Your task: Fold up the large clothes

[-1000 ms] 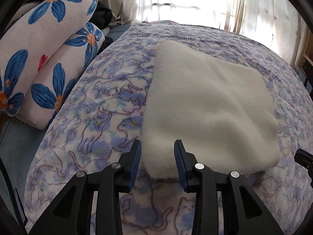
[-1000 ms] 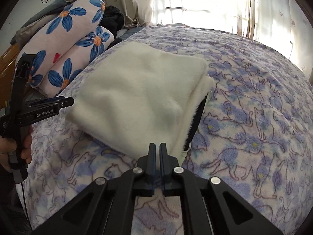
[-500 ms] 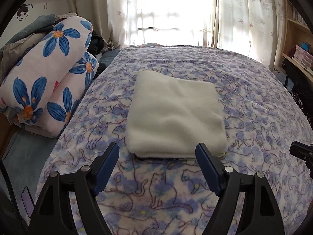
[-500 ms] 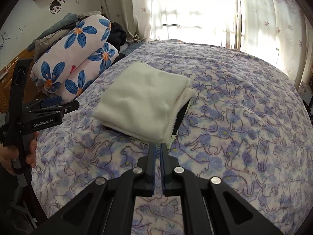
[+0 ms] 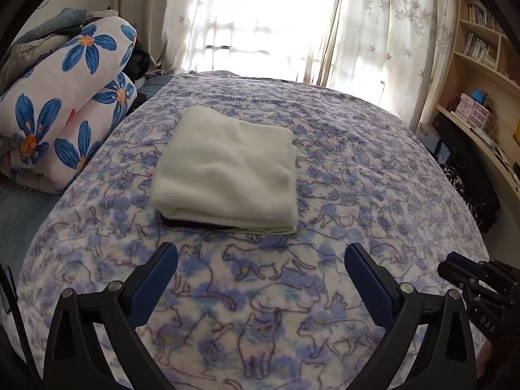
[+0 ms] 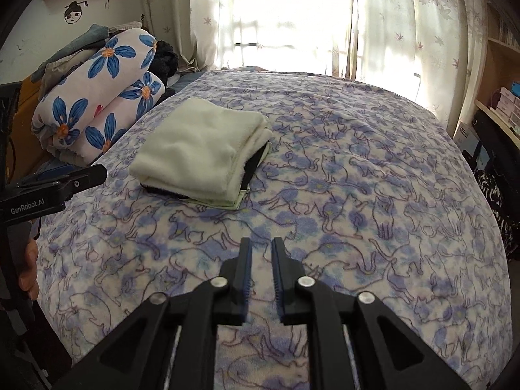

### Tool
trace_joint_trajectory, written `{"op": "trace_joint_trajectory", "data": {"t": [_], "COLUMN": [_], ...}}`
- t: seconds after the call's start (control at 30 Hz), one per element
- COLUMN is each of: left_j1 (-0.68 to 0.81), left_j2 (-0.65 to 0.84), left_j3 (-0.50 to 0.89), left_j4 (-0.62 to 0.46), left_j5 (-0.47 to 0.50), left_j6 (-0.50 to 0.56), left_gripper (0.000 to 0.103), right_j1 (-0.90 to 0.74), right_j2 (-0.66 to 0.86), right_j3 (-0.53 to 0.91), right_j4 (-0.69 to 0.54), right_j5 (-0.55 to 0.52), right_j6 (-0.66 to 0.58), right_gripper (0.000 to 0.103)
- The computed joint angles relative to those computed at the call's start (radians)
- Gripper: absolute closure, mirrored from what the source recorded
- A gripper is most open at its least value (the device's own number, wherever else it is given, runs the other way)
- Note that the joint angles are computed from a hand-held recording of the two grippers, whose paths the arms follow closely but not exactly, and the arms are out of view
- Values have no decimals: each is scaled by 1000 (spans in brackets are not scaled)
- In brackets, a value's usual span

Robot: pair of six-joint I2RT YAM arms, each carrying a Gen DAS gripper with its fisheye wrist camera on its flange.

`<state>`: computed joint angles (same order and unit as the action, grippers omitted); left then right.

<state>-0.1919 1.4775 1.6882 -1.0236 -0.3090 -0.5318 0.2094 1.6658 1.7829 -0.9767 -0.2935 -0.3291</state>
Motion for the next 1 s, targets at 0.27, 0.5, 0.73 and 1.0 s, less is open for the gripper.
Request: {"op": "trace_joint_trajectory", "data": {"t": [0.27,0.5,0.73,1.0], "left_j1": [-262,-443,-624,-719], "left_j2": [-44,-32,40,135], "left_j3": [-139,-147,-51,91], "left_j4": [-5,-98,-261,-431], "left_j5": [-150,-245,-331,-383], "left_j6": [-261,-480,-641,-762], "left_gripper": [1,1,1,1], "right_j1": [-157,-275,-339,-371], "right_j2": [-174,-215,-275,-350], "right_j3": [-248,-324,-350,-385], "right_j4": [60,-8,-89,-87], "right_j5": [-82,-158,-232,-258], "right_j6": [-45,-81,-144,-175], "right_gripper": [62,61,61,60]}}
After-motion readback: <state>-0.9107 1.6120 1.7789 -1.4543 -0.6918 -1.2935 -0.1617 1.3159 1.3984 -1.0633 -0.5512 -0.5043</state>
